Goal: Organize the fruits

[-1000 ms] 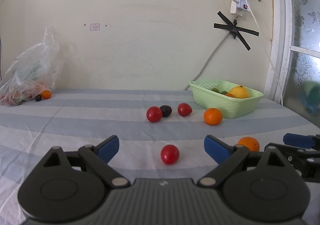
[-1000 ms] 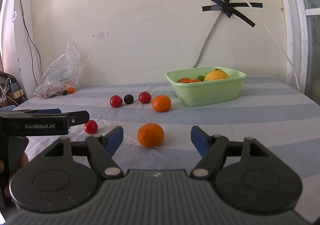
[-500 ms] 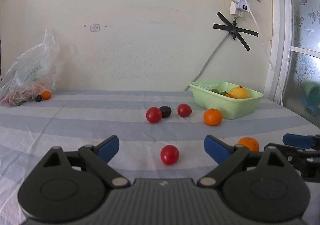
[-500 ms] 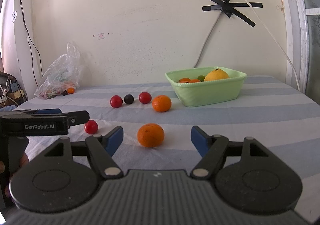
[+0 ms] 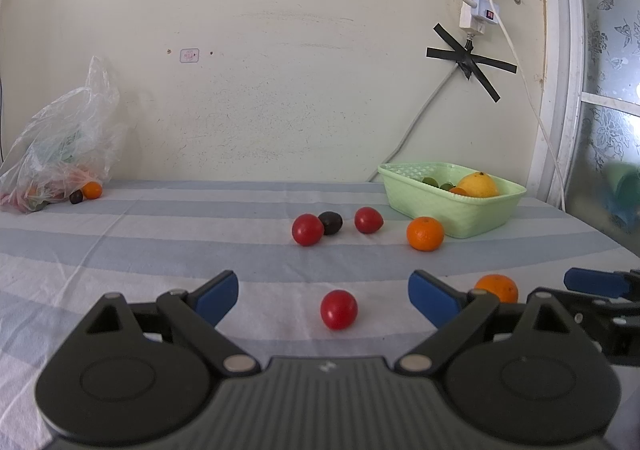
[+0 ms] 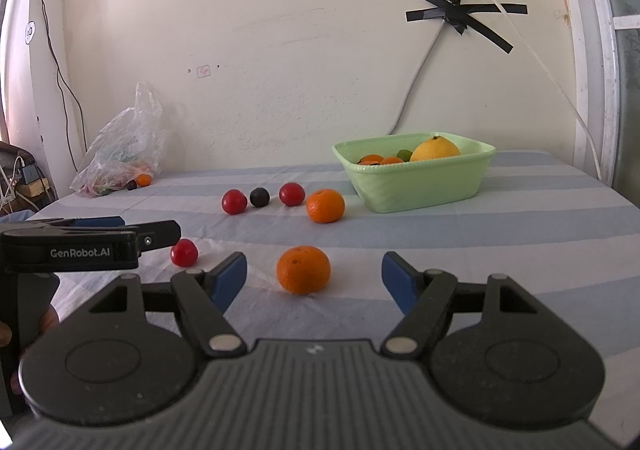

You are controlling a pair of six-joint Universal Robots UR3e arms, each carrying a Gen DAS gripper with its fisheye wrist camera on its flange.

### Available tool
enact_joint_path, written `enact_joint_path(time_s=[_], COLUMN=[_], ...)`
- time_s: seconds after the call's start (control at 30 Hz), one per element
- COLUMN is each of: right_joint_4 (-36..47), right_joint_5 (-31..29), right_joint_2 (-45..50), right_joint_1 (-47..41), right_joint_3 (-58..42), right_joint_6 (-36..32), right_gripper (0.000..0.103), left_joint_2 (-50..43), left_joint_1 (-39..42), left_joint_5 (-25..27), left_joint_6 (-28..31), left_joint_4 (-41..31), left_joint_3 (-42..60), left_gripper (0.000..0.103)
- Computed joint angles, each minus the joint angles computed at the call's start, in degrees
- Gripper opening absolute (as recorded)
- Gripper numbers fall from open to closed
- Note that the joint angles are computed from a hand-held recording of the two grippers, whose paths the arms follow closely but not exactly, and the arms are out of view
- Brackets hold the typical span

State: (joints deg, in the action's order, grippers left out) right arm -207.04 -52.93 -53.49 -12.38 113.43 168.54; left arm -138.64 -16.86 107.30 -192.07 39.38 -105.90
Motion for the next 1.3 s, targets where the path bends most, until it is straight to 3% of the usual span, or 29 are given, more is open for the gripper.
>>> enact_joint_path(time_s=[1.3], right_joint_4=[-0.72], right_joint_5=[0.33], right_joint_2=[-0.25], right_joint_1=[-0.02], right_joint_3=[0.82], right_joint_6=[0.45], right_gripper=[0.076], left_joint_2=[0.21], left_joint_1=[0.01], left_joint_5=[-0.62], left_joint_6=[0.4], left_joint_4=[0.18], left_joint_3=[-0.33], left_gripper=[0.096])
